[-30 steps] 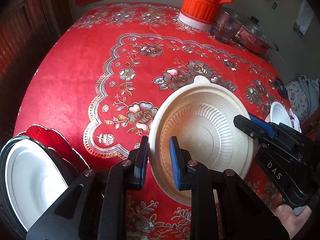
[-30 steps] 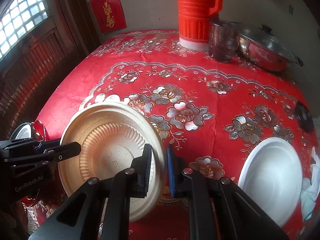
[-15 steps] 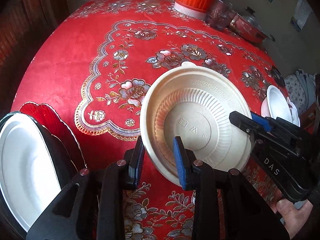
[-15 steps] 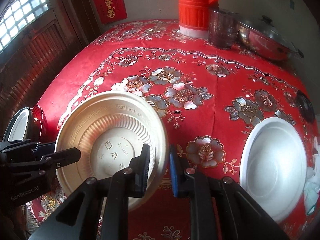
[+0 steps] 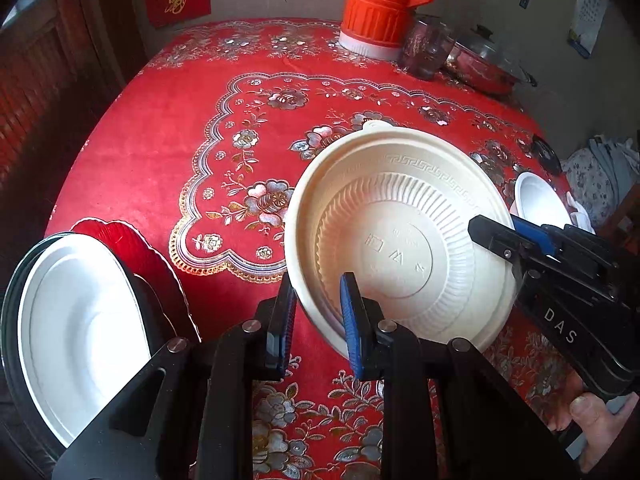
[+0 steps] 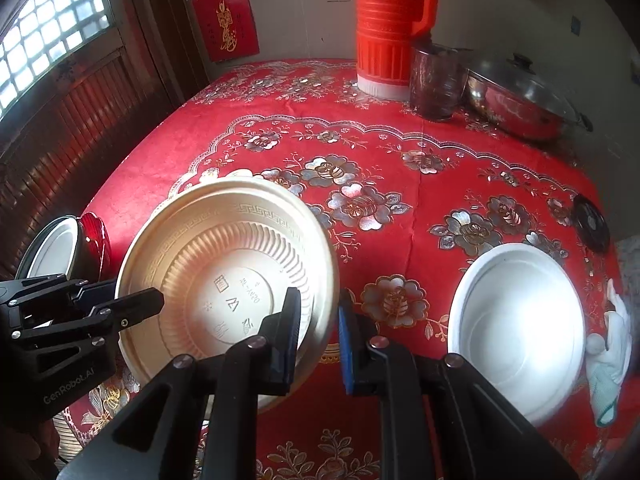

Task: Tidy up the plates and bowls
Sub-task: 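Carry the tan bowl with the left tool over the stacked bowls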

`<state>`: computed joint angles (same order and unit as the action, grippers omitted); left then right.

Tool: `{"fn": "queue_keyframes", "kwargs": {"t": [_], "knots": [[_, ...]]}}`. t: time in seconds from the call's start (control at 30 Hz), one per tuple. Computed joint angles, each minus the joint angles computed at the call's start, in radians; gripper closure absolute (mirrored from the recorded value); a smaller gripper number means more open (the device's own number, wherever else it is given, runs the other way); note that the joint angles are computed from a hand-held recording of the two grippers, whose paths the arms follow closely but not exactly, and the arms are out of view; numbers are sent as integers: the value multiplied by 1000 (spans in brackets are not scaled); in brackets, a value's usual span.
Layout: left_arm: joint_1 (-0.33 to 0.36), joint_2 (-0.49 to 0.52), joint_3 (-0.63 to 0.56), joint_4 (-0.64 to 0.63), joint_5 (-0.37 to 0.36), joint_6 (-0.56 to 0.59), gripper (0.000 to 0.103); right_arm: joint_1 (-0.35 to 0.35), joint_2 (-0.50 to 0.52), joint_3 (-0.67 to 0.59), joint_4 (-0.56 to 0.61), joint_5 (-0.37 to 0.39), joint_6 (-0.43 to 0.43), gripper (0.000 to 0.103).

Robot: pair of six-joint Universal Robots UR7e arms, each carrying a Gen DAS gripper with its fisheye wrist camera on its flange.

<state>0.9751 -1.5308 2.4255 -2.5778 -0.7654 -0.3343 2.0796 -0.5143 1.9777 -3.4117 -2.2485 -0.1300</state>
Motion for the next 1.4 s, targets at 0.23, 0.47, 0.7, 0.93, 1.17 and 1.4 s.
{"fn": "queue_keyframes", "kwargs": {"t": [0.23, 0.47, 0.7, 0.93, 1.17, 1.4], "knots": [[-41, -104, 30, 58, 26, -41, 81, 48, 0, -12, -1, -5, -8, 87], [-88, -237, 60, 143, 66, -83, 81, 98, 12, -34, 12, -5, -10, 86], [-124, -392, 84, 277, 116, -145, 81, 153, 37, -71, 30, -2, -23, 83], [-155, -571, 82, 484, 167, -233, 81, 205, 76, -128, 67, 15, -43, 83], [-141, -698, 74, 641, 195, -303, 81, 245, 134, -204, 131, 27, -65, 83], [-64, -715, 76, 613, 183, -270, 81, 257, 192, -274, 208, 27, -75, 83]]}}
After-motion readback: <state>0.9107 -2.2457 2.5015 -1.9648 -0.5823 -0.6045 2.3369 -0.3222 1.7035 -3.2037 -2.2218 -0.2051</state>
